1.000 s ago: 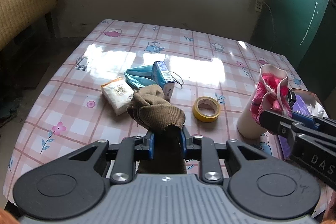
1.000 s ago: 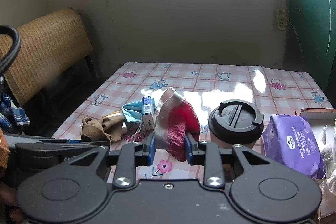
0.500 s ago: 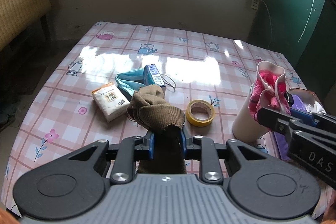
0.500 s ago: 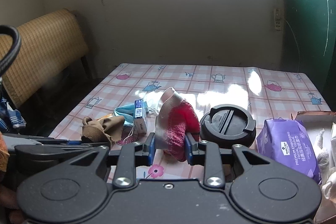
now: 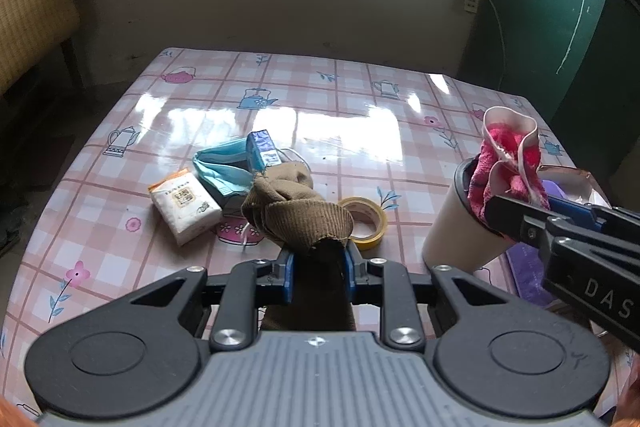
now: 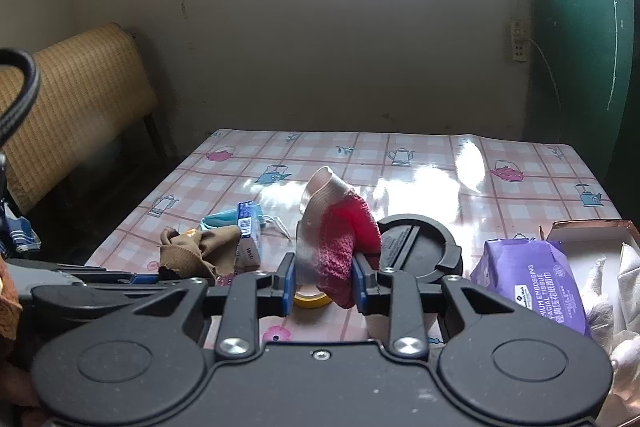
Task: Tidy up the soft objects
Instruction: 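Carry the brown sock and pink sock with both tools over the box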
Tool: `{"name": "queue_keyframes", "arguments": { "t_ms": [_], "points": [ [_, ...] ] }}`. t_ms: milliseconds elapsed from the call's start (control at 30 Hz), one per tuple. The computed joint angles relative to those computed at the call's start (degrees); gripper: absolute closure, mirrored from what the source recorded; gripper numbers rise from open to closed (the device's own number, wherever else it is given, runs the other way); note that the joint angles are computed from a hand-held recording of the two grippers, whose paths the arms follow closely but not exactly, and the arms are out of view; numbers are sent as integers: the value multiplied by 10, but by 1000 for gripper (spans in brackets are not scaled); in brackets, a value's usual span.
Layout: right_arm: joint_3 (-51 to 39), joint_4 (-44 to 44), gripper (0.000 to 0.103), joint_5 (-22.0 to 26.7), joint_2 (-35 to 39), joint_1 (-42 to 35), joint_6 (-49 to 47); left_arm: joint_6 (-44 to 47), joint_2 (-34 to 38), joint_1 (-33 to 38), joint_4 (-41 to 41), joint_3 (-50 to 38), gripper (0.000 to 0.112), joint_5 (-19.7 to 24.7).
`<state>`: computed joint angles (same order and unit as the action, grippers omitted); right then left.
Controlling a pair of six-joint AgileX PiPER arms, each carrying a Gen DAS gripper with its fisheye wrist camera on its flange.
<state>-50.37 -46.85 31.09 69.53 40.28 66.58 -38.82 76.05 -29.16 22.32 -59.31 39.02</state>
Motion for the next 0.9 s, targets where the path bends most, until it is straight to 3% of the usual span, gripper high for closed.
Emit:
{"name": "queue_keyframes", "arguments": {
  "t_ms": [900],
  "points": [
    [-1, 40, 68, -10, -10, -45, -57, -15, 37, -30, 11, -34, 87, 4]
  ]
}}
